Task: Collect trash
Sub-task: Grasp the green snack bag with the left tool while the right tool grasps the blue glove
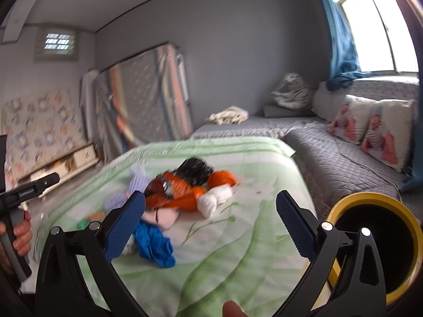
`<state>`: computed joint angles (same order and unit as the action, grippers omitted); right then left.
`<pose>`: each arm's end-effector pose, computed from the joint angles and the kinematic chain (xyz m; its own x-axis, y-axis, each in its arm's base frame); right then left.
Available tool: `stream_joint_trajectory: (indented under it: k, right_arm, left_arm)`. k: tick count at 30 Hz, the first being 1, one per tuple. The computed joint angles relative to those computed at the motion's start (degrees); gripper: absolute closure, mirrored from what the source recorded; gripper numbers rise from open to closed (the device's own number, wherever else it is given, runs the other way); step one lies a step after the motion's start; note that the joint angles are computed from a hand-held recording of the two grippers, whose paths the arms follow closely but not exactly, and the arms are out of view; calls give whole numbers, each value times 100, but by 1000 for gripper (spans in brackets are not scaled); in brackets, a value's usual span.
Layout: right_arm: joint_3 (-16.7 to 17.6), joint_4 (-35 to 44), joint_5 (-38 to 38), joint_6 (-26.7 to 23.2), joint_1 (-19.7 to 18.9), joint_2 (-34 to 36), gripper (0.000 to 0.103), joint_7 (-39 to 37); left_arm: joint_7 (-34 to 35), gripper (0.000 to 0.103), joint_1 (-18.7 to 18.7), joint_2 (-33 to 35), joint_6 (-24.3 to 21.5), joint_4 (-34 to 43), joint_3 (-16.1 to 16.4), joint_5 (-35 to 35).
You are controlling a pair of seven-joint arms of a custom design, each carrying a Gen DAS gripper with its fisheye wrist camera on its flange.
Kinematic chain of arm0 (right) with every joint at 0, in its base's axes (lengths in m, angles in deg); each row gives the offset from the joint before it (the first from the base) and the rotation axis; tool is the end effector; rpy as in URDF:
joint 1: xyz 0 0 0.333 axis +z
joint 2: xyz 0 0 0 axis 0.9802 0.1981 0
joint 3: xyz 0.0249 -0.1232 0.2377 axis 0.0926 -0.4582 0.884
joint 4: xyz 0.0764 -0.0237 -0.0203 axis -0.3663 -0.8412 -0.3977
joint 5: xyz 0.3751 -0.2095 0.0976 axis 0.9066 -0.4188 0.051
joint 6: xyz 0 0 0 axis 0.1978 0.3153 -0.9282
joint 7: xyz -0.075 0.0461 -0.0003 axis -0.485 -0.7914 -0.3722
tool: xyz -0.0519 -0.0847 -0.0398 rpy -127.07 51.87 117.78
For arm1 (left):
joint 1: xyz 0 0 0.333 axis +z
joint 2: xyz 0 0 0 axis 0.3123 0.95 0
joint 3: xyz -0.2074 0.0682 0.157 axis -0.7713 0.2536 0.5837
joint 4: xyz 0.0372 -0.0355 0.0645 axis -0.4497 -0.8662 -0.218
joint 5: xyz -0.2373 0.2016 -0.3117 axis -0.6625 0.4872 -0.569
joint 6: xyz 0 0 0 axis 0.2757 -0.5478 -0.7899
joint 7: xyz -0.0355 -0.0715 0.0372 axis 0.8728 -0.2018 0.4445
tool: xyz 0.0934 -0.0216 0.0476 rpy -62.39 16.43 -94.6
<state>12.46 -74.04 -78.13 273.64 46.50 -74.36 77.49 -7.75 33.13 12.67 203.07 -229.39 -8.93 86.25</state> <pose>0.4095 0.3303 0.4369 0.1575 -0.9772 -0.1426 -0.3105 0.0880 -0.9465 0.4395 -0.1124 0.4674 0.1031 -0.9903 0.0933 -0.4274 -0.1288 -0.8949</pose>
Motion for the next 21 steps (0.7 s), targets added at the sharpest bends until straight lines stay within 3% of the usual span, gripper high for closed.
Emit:
stream_joint_trajectory:
  k: [2, 4, 7, 11, 15, 19, 21]
  right_arm:
    - [-30, 126, -198, 32, -27, 419, 8, -203]
    - [18, 265, -338, -17, -108, 751, 8, -415]
    - [81, 424, -578, 49, -205, 1255, 8, -807]
    - [-63, 700, -997, -61, -123, 2221, 8, -1716]
    - [-238, 991, -1306, -221, 45, 3127, 8, -2602]
    - [-814, 1266, -1550, -557, 632, 3903, 8, -3199]
    - [-652, 1418, -1864, -702, 452, 4152, 8, -3120]
  left_arm:
    - [426, 8, -572, 308, -135, -7, 674, -8]
    - [682, 8, -845, 457, -147, -52, 1001, -67]
    - [1300, 8, -1467, 773, -142, -60, 1747, -259]
    - [2052, 8, -2185, 1048, -183, 27, 2492, -657]
    - [2663, 8, -2569, 1202, -188, 133, 2801, -927]
    - [3196, 8, -2811, 1386, -355, 301, 2973, -1205]
    - [3525, 9, -3100, 1473, -461, 398, 3235, -1464]
